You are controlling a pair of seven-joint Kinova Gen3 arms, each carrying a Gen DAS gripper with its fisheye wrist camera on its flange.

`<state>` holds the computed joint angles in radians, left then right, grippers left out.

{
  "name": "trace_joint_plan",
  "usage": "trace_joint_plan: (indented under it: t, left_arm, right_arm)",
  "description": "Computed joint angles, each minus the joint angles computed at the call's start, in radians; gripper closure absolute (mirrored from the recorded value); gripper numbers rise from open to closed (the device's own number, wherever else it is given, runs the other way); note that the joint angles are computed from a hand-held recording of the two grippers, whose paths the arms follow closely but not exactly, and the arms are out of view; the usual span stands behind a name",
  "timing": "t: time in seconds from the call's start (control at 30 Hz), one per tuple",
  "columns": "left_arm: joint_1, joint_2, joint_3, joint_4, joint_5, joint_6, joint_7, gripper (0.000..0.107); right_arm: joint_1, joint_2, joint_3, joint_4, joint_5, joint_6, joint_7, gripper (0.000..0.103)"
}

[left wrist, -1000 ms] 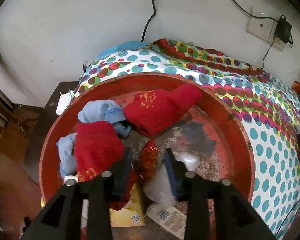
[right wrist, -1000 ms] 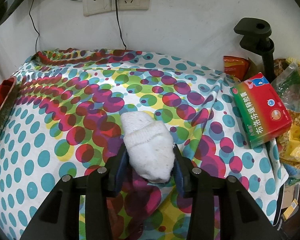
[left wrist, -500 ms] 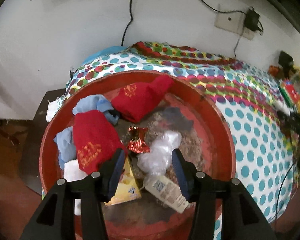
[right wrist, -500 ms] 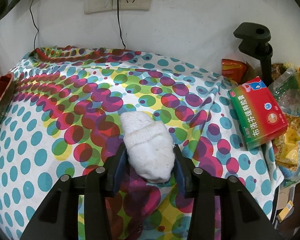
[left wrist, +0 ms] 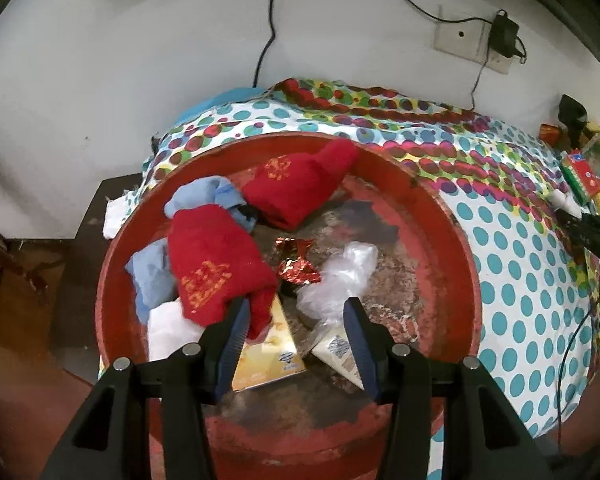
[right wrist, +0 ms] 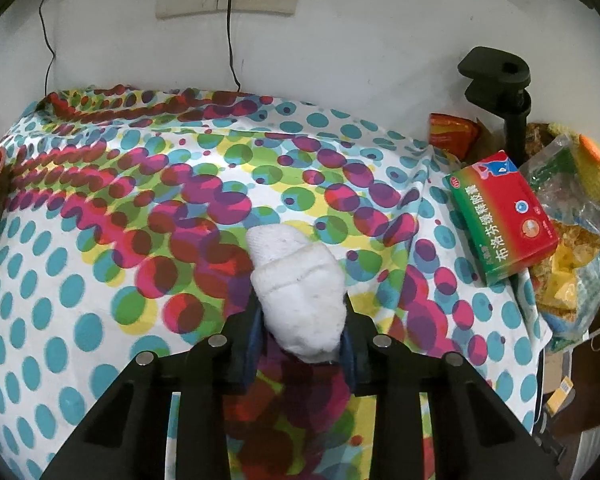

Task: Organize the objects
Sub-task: 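Carry the white sock in the right tool into the red tray and release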

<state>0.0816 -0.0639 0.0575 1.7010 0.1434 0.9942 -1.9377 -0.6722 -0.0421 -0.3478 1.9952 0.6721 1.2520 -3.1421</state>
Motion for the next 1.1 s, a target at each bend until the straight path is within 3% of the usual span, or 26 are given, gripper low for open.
trace_joint_plan:
  t: [0.2, 0.37, 0.87, 1.1]
  left_arm:
    - [0.0, -0.018, -0.003, -0.004, -0.001, 0.011, 0.004, 0.058]
    - [-0.001, -0.036, -0.01, -0.011, 0.018, 0.022, -0.015, 0.058]
    - [-0.044, -0.057, -0.051, -0.038, 0.065, 0.053, -0.052, 0.058]
    - [-0.071, -0.049, -0.063, -0.05, 0.07, 0.064, -0.045, 0.058]
  right_arm:
    - [-0.057, 0.029, -0.034, -0.101, 0.023, 0.043, 0.016, 0.074]
    - [-0.123, 0.096, -0.035, -0.203, 0.046, 0.023, 0.076, 0.074]
    - [-0.342, 0.286, 0.066, -0.462, 0.056, -0.03, 0.255, 0.073]
    - [-0.371, 0.324, 0.106, -0.526, 0.04, -0.069, 0.299, 0.073]
